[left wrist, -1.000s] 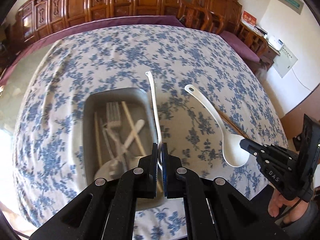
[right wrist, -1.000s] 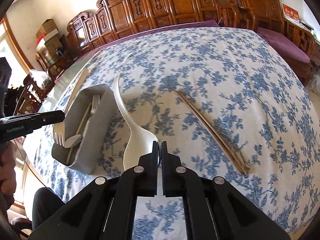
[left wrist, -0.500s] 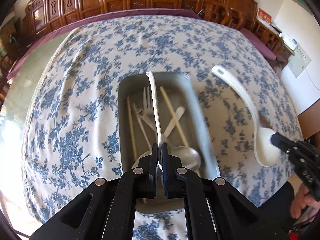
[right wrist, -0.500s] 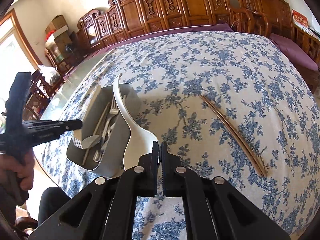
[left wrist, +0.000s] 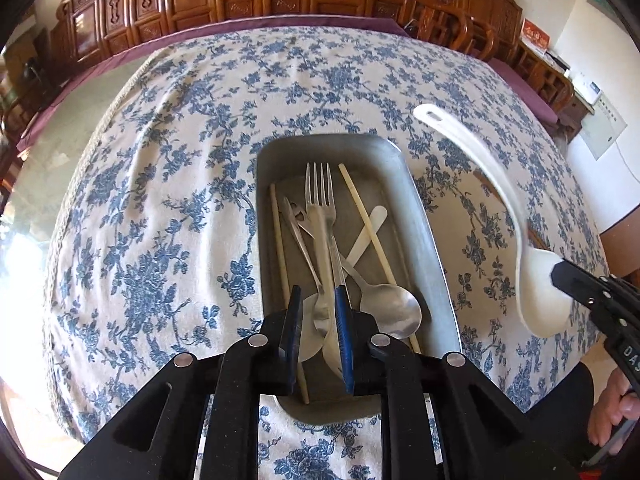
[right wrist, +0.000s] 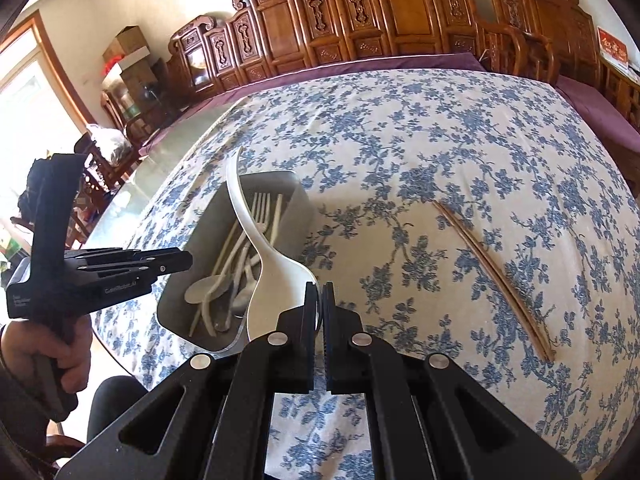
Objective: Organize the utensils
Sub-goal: 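Open the left tool in the tray while the right tool carries the white spoon toward it, then lower the white plastic spoon into the tray and open the right tool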
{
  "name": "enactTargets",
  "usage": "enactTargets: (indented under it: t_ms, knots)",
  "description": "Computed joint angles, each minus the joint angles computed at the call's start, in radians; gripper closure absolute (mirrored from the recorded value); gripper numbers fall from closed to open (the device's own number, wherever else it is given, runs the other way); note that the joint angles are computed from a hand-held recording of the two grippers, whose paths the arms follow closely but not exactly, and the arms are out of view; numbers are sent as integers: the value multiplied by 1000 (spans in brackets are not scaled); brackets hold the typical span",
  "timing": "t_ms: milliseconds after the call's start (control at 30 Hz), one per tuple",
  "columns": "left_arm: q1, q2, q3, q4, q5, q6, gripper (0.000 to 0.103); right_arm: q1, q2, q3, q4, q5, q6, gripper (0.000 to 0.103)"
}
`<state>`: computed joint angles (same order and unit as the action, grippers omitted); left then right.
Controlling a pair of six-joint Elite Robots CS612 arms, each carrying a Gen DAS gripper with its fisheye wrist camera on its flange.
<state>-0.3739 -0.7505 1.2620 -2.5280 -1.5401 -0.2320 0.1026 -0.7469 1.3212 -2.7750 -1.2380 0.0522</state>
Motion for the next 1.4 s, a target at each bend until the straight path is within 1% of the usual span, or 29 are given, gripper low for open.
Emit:
enactTargets:
  t_ms: [200, 367, 567, 700, 800, 900, 1000, 1067, 1133, 1333, 1400]
  knots:
    - [8, -30, 39, -49, 8, -6, 88, 18, 12, -28, 18, 7, -2, 99]
    - [17, -52, 68, -82, 13, -10, 88, 33, 29, -58, 47, 24, 27, 99]
    - [27, -79, 104, -119, 26, -8, 88, 59, 54, -101, 77, -3, 48, 99]
    - [32, -89, 117, -129, 29, -10, 88, 75, 70, -129, 92, -54, 54, 99]
    - [35, -94, 124, -135, 30, -10, 88, 90, 82, -148, 93, -123, 42, 99]
    - [36, -98, 129, -141, 29, -10, 88, 95, 95, -170, 113, -161, 55, 99]
    - [36, -100, 133, -146, 28, -10, 88, 99, 106, -189, 134, -184, 69, 99]
    - [36, -101, 134, -147, 28, -8, 88, 99, 111, -198, 152, -174, 80, 95]
    - [35, -102, 135, -148, 28, -6, 88, 99, 112, -198, 162, -150, 75, 93]
    - [31, -104, 136, -148, 31, -6, 88, 89, 101, -172, 161, -40, 49, 93]
    - [30, -104, 135, -146, 32, -4, 88, 88, 97, -165, 160, -17, 37, 93]
